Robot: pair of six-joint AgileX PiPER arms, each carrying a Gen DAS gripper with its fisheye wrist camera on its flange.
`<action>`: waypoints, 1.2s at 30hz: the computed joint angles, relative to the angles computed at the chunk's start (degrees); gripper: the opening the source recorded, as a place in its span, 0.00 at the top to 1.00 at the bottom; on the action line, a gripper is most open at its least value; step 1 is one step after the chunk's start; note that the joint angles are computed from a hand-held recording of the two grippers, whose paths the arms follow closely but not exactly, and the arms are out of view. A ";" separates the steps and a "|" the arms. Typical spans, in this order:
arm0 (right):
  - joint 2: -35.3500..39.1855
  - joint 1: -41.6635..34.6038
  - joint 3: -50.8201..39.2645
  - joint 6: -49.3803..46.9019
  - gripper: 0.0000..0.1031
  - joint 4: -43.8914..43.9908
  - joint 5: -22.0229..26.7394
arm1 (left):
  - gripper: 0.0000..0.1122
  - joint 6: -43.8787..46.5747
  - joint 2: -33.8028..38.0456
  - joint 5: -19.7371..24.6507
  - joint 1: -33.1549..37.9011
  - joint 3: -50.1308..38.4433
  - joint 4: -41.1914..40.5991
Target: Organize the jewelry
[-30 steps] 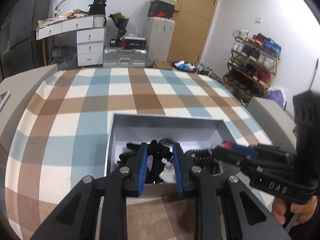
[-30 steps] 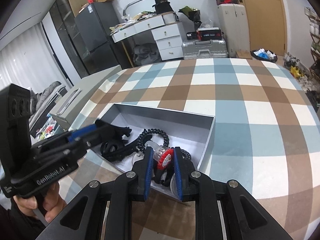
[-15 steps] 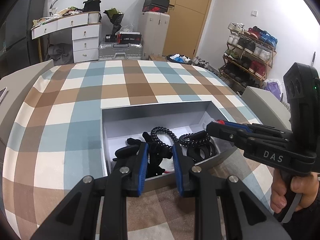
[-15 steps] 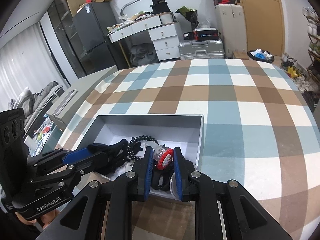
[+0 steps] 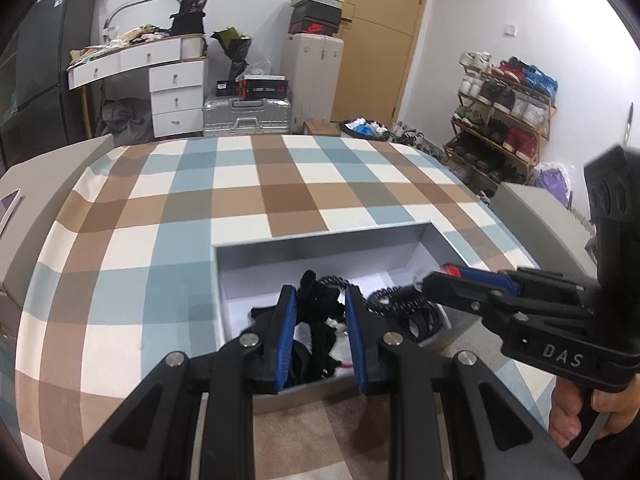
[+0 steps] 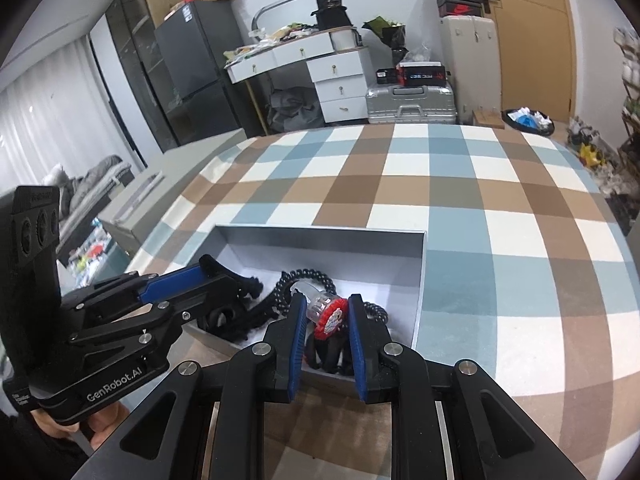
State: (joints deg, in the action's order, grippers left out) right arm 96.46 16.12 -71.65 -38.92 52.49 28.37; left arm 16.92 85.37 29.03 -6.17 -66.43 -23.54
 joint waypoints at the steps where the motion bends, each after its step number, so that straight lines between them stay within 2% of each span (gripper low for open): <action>1: 0.09 -0.22 -0.05 -0.14 0.80 0.62 0.20 | 0.83 0.46 0.29 0.22 0.47 -0.39 -0.71; 11: -1.61 0.09 0.50 0.45 0.77 0.26 -0.58 | 0.83 4.69 0.18 1.71 2.51 -0.72 -7.71; 13: -2.11 0.17 0.86 0.61 0.75 -0.05 -1.10 | 0.80 4.78 -0.72 1.48 2.15 -0.37 -7.30; 16: -3.02 0.15 1.53 0.17 0.68 0.42 -1.74 | 0.51 1.61 -1.34 1.64 1.42 -0.55 -3.88; 18: -3.81 0.33 2.01 0.39 0.65 -0.12 -2.21 | 0.45 2.57 -2.57 0.89 1.60 0.53 -5.03; 19: -4.16 0.48 2.11 0.57 0.61 -0.81 -2.17 | 0.44 2.98 -3.10 0.57 1.62 0.95 -5.12; 21: -5.24 1.01 2.86 0.42 0.47 -1.95 -2.74 | 0.29 1.32 -4.04 -0.45 1.12 1.68 -2.53; 23: -6.77 1.26 4.39 -1.27 0.25 -0.87 -3.81 | 0.23 -2.96 -5.09 -2.15 0.17 2.63 2.57; 25: -8.27 1.55 5.94 -2.56 0.15 0.23 -5.34 | 0.18 -5.94 -6.25 -2.94 -0.49 3.62 6.54; 26: -8.99 1.75 6.63 -2.64 0.11 0.03 -6.10 | 0.12 -7.78 -6.62 -3.46 -0.81 4.06 8.69; 28: -10.33 2.11 7.99 -3.01 0.03 -0.25 -7.58 | 0.10 -12.03 -8.13 -6.10 -1.46 6.19 13.51; 29: -10.80 2.03 8.63 -4.59 0.00 1.07 -7.92 | 0.10 -12.57 -8.77 -7.30 -1.48 7.23 14.43; 36: -14.32 2.74 15.43 -22.54 0.00 15.93 -13.40 | 0.10 -18.24 -10.98 -12.44 -1.50 12.55 22.33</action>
